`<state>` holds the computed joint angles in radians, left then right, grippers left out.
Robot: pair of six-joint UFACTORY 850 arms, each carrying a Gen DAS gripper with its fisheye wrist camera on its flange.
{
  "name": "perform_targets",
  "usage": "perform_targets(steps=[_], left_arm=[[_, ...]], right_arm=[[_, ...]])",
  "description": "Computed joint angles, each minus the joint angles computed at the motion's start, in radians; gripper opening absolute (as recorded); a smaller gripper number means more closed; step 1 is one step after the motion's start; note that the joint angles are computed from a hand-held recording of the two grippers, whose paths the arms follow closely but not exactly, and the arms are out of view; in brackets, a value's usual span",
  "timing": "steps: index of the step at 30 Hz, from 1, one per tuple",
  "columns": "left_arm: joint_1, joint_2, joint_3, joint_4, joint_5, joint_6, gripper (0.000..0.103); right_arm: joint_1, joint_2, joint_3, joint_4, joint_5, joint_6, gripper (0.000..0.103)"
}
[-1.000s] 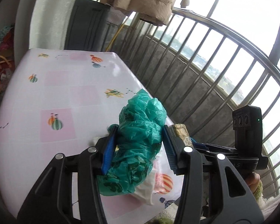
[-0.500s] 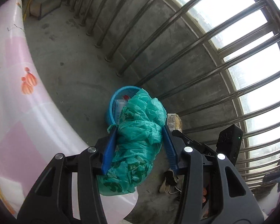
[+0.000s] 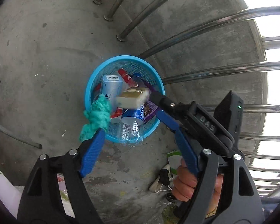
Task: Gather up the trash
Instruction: 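Open both tools to drop the bag and tissue pack into the wastebasket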
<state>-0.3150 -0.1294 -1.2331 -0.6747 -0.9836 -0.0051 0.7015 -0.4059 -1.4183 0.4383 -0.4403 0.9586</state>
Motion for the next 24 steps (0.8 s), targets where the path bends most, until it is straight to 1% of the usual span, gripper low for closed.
perform_targets(steps=[3,4,7,10,14,17,20,22,24], left_arm=[[0.008,0.015,0.007,-0.027,-0.007,0.033,0.073],[0.010,0.026,0.008,-0.018,-0.003,0.037,0.073],[0.017,0.053,0.000,-0.006,0.008,0.048,0.073],[0.037,0.091,-0.013,0.001,0.006,0.068,0.073],[0.087,0.178,-0.025,0.016,-0.025,0.138,0.073],[0.162,0.270,-0.022,0.019,-0.063,0.198,0.073],[0.272,0.382,-0.014,0.032,-0.103,0.276,0.073],[0.370,0.461,-0.006,0.045,-0.132,0.343,0.073],[0.497,0.543,0.012,0.049,-0.162,0.427,0.073]], right_arm=[[0.018,0.020,0.032,-0.075,0.022,0.080,0.072],[0.024,0.029,0.043,-0.112,0.032,0.114,0.072],[0.046,0.051,0.059,-0.258,0.027,0.254,0.072],[0.078,0.073,0.048,-0.451,-0.008,0.428,0.072],[0.126,0.086,-0.016,-0.664,-0.082,0.577,0.072],[0.169,0.074,-0.098,-0.745,-0.125,0.595,0.072],[0.220,0.048,-0.199,-0.784,-0.140,0.552,0.072],[0.256,0.026,-0.266,-0.785,-0.130,0.501,0.072],[0.283,-0.001,-0.327,-0.712,-0.093,0.389,0.072]])
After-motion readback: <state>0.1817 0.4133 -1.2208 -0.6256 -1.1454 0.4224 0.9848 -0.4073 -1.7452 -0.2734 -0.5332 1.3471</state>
